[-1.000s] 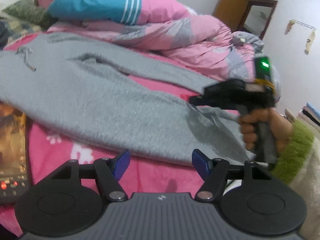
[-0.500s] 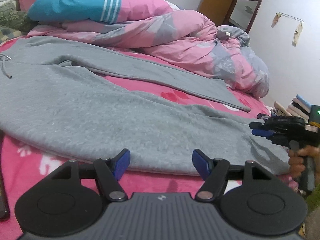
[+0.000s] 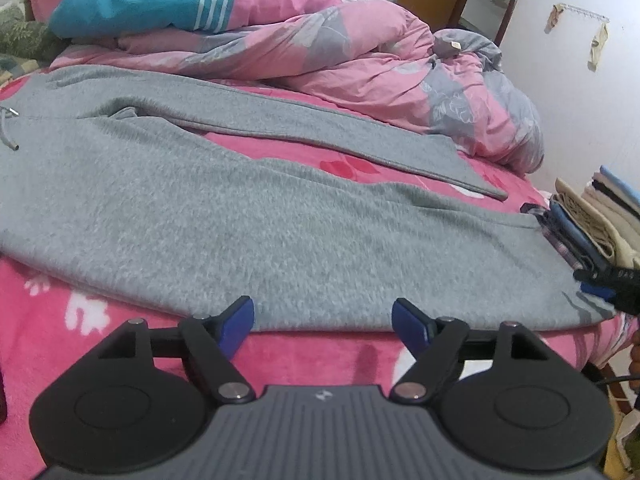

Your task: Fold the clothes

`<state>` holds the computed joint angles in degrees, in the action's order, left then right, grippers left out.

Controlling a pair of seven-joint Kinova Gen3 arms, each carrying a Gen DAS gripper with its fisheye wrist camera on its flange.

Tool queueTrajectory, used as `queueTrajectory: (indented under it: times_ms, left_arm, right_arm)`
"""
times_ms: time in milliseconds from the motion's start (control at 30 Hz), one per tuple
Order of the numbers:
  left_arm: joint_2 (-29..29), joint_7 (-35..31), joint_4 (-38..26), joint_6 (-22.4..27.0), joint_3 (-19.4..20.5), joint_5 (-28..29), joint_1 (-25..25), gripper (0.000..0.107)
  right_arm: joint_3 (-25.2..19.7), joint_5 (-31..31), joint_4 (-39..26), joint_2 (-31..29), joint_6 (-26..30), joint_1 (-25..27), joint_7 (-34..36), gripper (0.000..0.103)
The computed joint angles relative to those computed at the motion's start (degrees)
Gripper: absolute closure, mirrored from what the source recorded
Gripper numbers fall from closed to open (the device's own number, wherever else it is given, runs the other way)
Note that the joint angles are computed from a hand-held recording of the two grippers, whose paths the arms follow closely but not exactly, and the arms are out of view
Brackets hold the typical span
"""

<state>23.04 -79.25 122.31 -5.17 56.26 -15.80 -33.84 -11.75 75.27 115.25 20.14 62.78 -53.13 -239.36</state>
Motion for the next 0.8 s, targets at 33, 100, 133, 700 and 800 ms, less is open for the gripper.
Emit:
queueTrajectory:
  times_ms: [33,100,133,700,800]
  left_arm:
    - [-0.3,0.1,-0.1,0.2,-0.4,0.1,0.4,0.029]
    - [-0.5,0.1,-0.4,1.0,-0.1,0.4,0.4,0.028]
    - [-0.6,0.0,-0.6,1.4,0.1,0.7,0.3,0.028]
    - [-0.3,-6.2,-1.6,3.7,2.1,7.8,-1.3,0.028]
    - [0.7,-7.2,-1.6,3.7,3.3,8.5,-2.5,0.026]
  right_arm:
    - [0.0,1.2,0.0,0.2,-0.3,-0.1,0.6,0.069]
    - [-1.1,3.0,0.2,0.1,-1.6,1.1,3.5,0.069]
    - [-2.0,3.9,0.3,-0.3,-3.3,2.8,5.8,0.069]
    - [-5.4,-6.3,-21.1,8.3,-19.3,28.9,39.7,0.071]
    - [0.4,-5.4,-17.1,4.8,-19.6,22.1,35.6,0.067]
